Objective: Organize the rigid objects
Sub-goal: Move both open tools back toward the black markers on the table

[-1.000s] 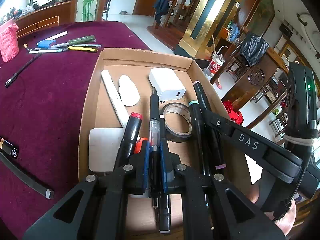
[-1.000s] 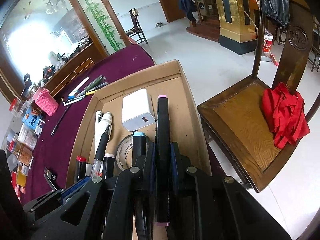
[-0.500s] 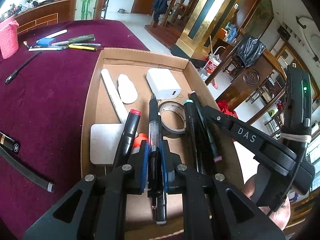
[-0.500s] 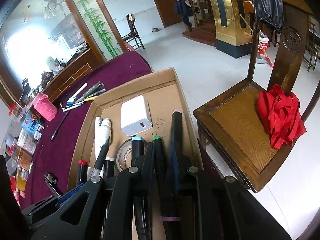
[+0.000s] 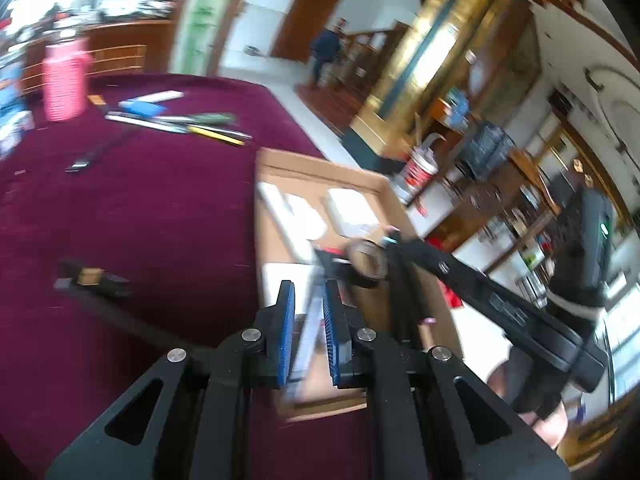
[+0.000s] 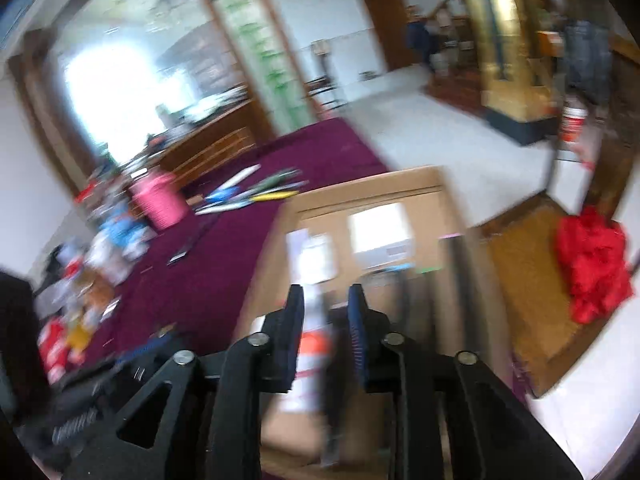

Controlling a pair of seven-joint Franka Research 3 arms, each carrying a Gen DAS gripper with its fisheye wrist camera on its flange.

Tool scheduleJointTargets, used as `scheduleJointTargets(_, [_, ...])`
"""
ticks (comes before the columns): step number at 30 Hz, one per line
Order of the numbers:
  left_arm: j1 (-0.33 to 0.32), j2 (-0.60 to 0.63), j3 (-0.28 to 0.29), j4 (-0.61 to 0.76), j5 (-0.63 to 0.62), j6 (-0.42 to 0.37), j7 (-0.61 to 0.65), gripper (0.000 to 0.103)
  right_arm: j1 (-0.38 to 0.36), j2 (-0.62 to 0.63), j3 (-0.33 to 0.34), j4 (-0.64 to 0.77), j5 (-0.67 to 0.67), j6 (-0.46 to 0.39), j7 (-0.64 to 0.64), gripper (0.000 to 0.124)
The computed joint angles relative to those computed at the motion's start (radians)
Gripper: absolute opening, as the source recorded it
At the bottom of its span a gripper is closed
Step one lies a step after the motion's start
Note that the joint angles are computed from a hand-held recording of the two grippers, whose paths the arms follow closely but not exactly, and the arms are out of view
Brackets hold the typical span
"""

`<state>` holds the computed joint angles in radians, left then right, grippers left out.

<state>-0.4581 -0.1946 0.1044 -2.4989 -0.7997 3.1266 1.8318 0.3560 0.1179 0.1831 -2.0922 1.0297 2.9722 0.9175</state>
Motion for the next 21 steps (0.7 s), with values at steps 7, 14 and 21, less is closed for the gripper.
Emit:
scheduleJointTargets(7, [0.321, -0.161, -0.072, -0.236, 0.216, 0.019, -0.224, 0.011, 0.050, 0.101, 0.028, 0.126, -0.046, -0.305, -0.058, 0.031])
scheduleJointTargets(14, [0.649, -0.128, -0.230, -0.306, 0.418, 0.032, -0.495, 0.011, 0.187, 0.292, -0.029, 0.296, -0.484, -0.269, 0.304, 0.031])
scheduleJointTargets(21, [0.405, -0.113, 0.005, -0.302, 0.395, 0.063, -0.445, 0.011, 0.177, 0.334, -0.004, 0.338, -0.614, -0.311, 0.439, 0.033])
